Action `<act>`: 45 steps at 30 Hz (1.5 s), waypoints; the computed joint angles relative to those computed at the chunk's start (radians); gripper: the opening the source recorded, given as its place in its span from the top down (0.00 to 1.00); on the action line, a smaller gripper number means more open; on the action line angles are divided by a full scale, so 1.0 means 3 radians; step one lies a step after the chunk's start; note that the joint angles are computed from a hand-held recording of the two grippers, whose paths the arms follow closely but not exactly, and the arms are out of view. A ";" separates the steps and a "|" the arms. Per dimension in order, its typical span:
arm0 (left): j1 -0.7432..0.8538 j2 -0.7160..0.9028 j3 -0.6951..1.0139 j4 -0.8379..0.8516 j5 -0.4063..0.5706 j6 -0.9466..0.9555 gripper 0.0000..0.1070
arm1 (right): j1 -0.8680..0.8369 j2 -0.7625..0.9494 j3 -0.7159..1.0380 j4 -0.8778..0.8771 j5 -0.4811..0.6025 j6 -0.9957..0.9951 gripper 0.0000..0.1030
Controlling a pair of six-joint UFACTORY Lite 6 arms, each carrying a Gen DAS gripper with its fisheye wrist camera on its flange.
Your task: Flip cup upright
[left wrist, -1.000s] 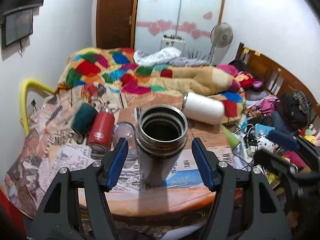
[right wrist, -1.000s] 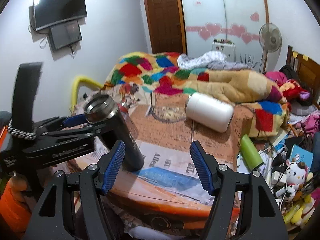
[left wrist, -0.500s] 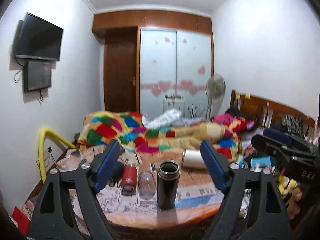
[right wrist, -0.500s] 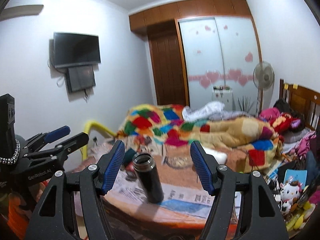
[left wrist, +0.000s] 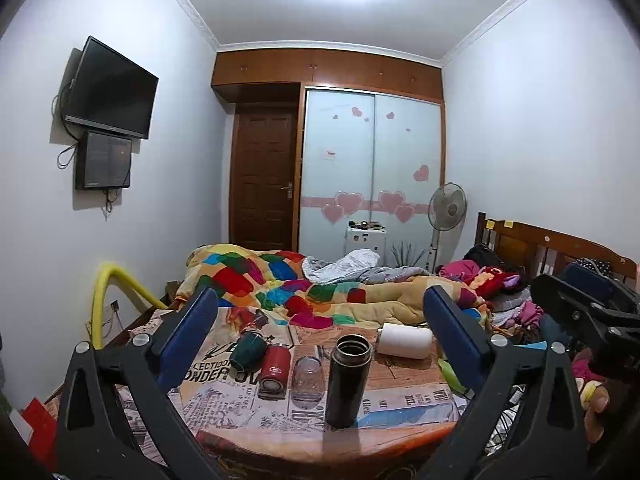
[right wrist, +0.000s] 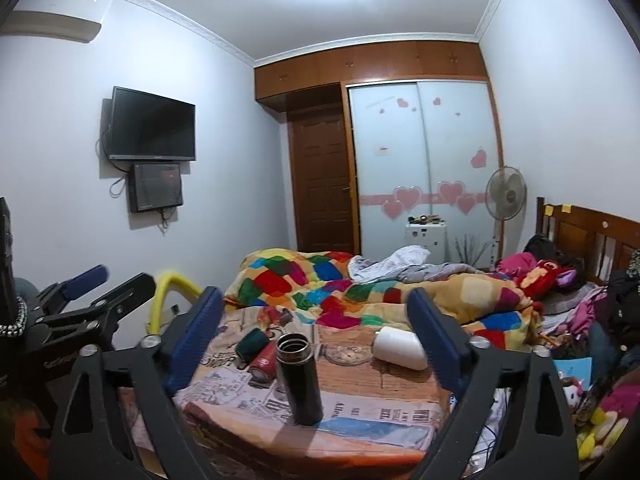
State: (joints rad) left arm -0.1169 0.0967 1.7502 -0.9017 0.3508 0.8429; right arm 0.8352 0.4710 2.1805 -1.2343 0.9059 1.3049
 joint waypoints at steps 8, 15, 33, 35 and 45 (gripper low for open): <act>-0.0028 0.0036 -0.0019 0.0101 0.0017 -0.0142 0.04 | 0.0019 0.0107 0.0084 0.0047 0.0117 -0.0106 0.00; -0.0062 0.0079 0.0007 0.0244 -0.0028 -0.0258 0.04 | 0.0034 -0.0015 -0.0105 0.0084 0.0093 -0.0082 0.00; -0.0160 0.0107 -0.0022 0.0520 -0.0090 -0.0495 0.04 | 0.0040 0.0031 0.0001 0.0250 0.0138 -0.0199 0.00; -0.0161 0.0112 -0.0015 0.0532 -0.0089 -0.0503 0.04 | 0.0044 0.0026 0.0003 0.0261 0.0142 -0.0204 0.00; -0.0185 0.0141 0.0010 0.0568 -0.0093 -0.0563 0.04 | 0.0047 -0.0015 -0.0039 0.0264 0.0168 -0.0189 0.00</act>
